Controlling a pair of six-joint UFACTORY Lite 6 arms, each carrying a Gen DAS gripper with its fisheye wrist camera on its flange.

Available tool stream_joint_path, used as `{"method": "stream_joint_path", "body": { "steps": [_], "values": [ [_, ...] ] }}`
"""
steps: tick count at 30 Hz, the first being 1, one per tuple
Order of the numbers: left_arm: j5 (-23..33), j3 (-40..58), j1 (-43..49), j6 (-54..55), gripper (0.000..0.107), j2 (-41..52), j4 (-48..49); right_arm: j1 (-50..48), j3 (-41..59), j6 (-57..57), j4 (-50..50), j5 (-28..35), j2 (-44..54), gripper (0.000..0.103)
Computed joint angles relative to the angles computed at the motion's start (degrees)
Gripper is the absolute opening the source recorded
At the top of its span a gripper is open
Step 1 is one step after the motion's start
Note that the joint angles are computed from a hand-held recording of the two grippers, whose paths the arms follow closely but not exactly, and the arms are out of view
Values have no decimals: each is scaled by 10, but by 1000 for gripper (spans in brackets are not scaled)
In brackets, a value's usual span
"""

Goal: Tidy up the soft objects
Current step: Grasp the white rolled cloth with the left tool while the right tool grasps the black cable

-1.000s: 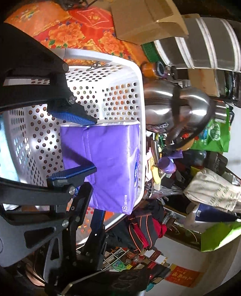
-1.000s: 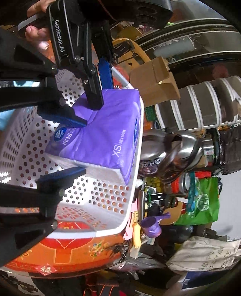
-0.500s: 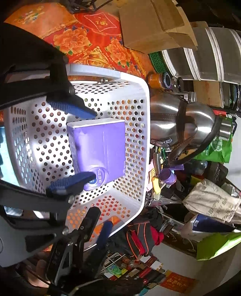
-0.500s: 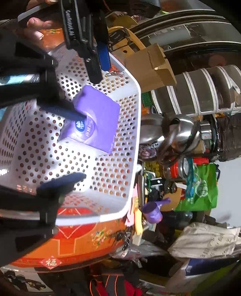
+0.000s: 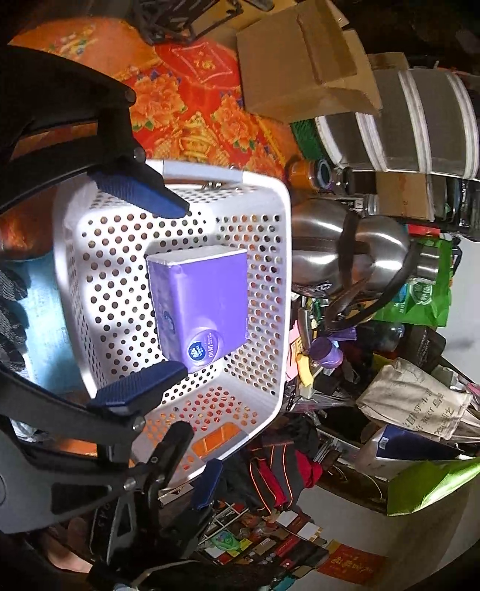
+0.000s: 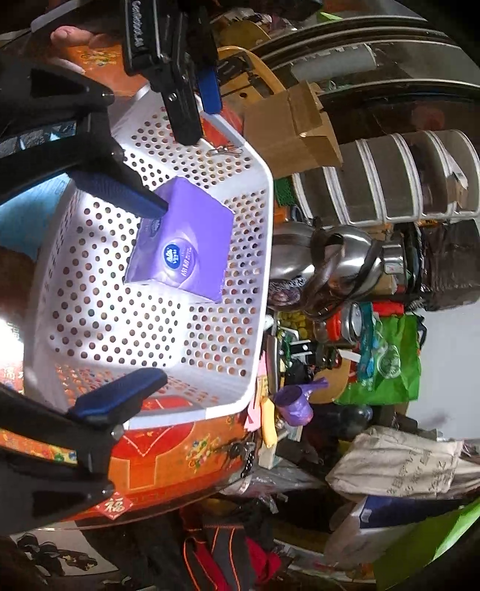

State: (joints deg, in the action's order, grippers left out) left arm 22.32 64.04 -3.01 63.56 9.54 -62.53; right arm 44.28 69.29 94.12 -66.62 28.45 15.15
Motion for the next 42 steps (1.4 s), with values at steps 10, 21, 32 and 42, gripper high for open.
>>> {"method": "stream_joint_path", "body": {
  "steps": [10, 21, 32, 42],
  "values": [
    [21, -55, 18, -56, 81, -133, 69, 44, -9, 21, 4, 69, -49, 84],
    [162, -202, 138, -94, 81, -414, 150, 203, -145, 87, 27, 182, -220, 84],
    [620, -356, 760, 329, 95, -547, 75, 472, -336, 331, 42, 356, -304, 92],
    [356, -459, 796, 553, 95, -276, 100, 534, -448, 591, 10, 239, -197, 82]
  ]
}}
